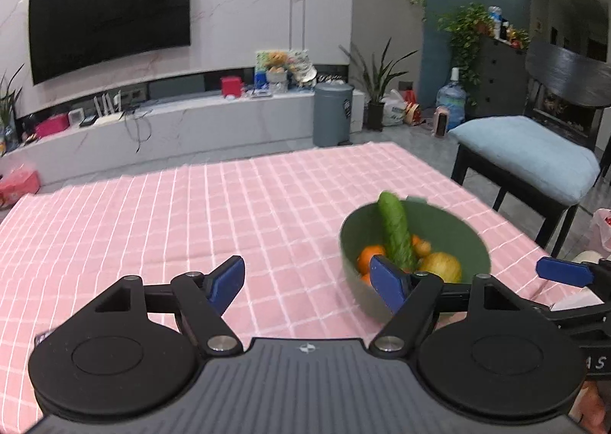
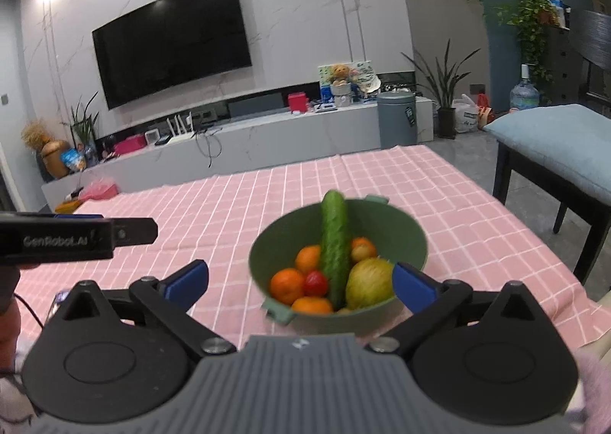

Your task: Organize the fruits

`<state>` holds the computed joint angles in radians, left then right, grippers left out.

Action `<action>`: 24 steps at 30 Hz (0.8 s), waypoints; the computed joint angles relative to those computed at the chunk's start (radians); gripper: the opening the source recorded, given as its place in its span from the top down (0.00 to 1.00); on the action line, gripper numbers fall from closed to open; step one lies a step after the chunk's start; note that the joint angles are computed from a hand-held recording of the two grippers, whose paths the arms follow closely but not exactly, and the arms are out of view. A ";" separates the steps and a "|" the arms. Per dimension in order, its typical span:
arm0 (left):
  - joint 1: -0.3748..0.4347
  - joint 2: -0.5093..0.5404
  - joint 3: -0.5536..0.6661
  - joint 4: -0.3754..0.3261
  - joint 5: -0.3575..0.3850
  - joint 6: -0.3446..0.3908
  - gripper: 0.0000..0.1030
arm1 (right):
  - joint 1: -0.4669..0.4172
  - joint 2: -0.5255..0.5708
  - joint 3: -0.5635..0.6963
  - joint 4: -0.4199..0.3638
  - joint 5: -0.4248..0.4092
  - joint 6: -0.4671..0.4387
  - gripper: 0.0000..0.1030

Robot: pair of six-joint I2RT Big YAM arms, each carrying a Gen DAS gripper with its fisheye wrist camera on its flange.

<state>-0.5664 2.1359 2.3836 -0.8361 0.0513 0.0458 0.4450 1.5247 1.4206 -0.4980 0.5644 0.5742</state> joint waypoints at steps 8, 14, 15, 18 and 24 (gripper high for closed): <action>0.016 -0.037 -0.126 0.015 -0.036 -0.028 0.15 | 0.017 0.019 -0.030 0.025 0.020 0.058 0.04; 0.026 -0.061 -0.222 0.047 -0.064 -0.047 0.15 | 0.028 0.042 -0.029 0.017 0.028 0.086 0.04; 0.025 -0.064 -0.230 0.050 -0.073 -0.043 0.15 | 0.027 0.046 -0.027 0.014 0.029 0.096 0.04; 0.025 -0.063 -0.230 0.048 -0.082 -0.035 0.15 | 0.027 0.066 -0.007 -0.015 0.031 0.113 0.04; 0.033 -0.022 -0.163 -0.028 -0.079 -0.069 0.15 | 0.031 0.089 0.018 -0.048 0.034 0.091 0.04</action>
